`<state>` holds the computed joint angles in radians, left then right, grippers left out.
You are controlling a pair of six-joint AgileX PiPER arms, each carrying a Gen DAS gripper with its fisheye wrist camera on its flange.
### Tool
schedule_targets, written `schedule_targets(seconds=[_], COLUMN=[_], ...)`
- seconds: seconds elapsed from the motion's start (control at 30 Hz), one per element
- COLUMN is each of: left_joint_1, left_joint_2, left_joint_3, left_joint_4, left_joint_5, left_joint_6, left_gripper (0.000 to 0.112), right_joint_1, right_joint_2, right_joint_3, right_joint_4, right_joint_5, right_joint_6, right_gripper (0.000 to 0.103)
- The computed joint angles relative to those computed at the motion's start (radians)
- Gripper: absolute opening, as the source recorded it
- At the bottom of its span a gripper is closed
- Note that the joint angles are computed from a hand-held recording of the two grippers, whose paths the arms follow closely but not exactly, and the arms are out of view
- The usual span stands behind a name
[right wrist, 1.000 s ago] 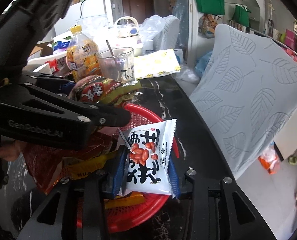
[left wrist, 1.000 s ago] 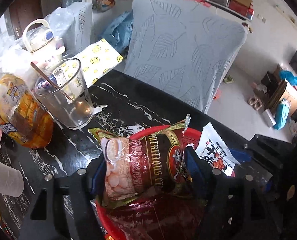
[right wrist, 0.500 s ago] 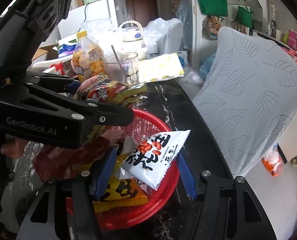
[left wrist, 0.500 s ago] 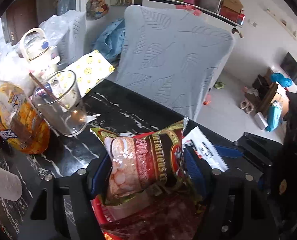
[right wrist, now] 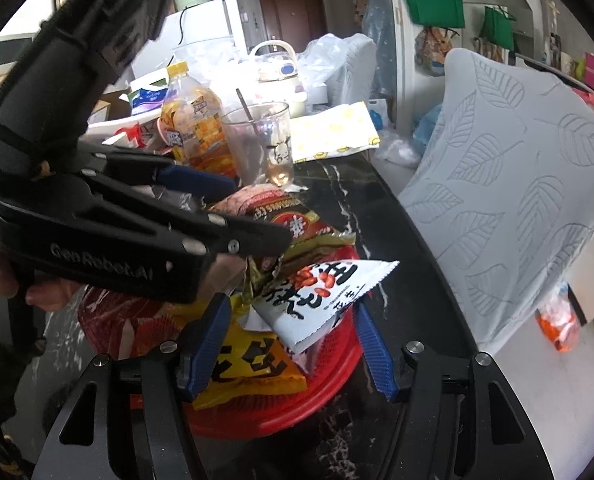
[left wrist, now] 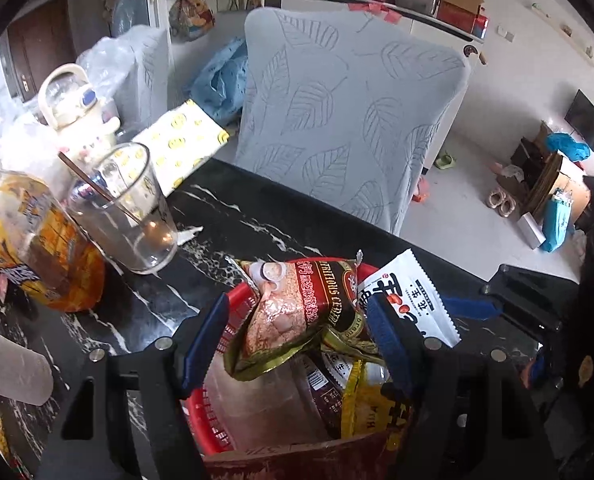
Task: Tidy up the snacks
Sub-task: 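Open both grippers to drop the two packets into the basket, then move both open grippers back toward the red cartoon-face packets on the table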
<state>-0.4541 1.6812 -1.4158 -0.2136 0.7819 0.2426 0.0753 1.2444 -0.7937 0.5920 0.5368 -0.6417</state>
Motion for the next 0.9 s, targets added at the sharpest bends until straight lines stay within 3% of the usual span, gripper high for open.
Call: schedule_targets(seconds=[0.17,0.4,0.67,0.9], left_joint_1=[-0.008,-0.032,-0.056,-0.105], left_joint_2=[-0.069,-0.158,-0.318,-0.496], left_joint_3=[0.062,0.125,0.210,0.264], left_joint_4=[0.036,0.117,0.166,0.266], left_joint_5=[-0.071,-0.100,-0.093,-0.054], left_joint_6=[-0.044,-0.157,-0.250,-0.362], left_gripper=[0.070,0.070,0.070,0.070], right_joint_1=[-0.008,0.048,0.114,0.286], right_joint_2=[-0.019,-0.096,-0.233,-0.359], right_joint_3=[0.000,0.010,0.007,-0.036], right_joint_4=[-0.021,-0.244,-0.467,-0.717], right_joint_5=[0.028,0.031,0.078,0.170], right_joint_6=[0.028,0.288,0.544,0.818], right_gripper=[0.063,0.066,0.066,0.066])
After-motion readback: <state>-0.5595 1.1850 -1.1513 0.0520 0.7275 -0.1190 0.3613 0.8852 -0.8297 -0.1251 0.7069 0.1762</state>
